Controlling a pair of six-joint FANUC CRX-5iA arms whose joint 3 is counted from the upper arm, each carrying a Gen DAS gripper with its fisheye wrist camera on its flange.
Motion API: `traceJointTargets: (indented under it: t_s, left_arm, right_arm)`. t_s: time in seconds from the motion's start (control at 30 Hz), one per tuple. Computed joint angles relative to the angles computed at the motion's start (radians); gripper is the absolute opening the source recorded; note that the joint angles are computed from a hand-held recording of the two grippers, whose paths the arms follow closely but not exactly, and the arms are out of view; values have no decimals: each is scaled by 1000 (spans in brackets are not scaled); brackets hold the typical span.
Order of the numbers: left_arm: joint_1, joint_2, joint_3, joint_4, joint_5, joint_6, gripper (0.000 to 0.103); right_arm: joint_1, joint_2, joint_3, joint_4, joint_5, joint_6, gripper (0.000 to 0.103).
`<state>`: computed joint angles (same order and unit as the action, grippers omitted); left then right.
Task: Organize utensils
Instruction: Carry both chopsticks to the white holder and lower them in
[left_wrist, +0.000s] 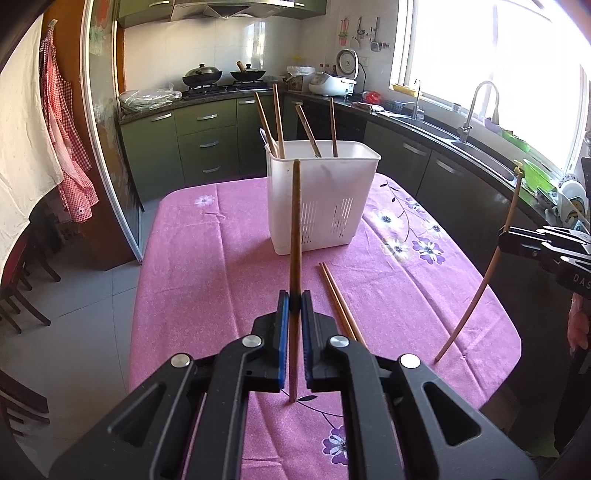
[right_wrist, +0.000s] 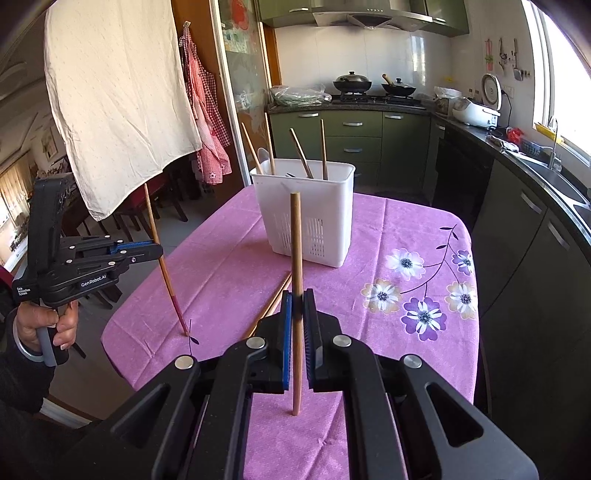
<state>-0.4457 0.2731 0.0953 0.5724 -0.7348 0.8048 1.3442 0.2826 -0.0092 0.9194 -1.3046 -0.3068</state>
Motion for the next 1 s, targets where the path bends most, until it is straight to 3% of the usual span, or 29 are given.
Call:
traceJointTargets:
  t_s: [0.33,0.6,0.8,1.0]
  left_arm:
    - [-11,20,46,5,-35,-10,6]
    - [-23,86,181,40,-117,5,6]
    - [-44,110,280,89,-70,-17,6]
    - [-70,179,449,102,-13,27,6]
  right_arm:
    - [-11,-12,-13,6,15,-3,7]
    - [-36,-57,-26,88,42,-3,7]
    - [-74,-67,36,186,11,70,7]
    - [-151,-91,78,310,66,109,7]
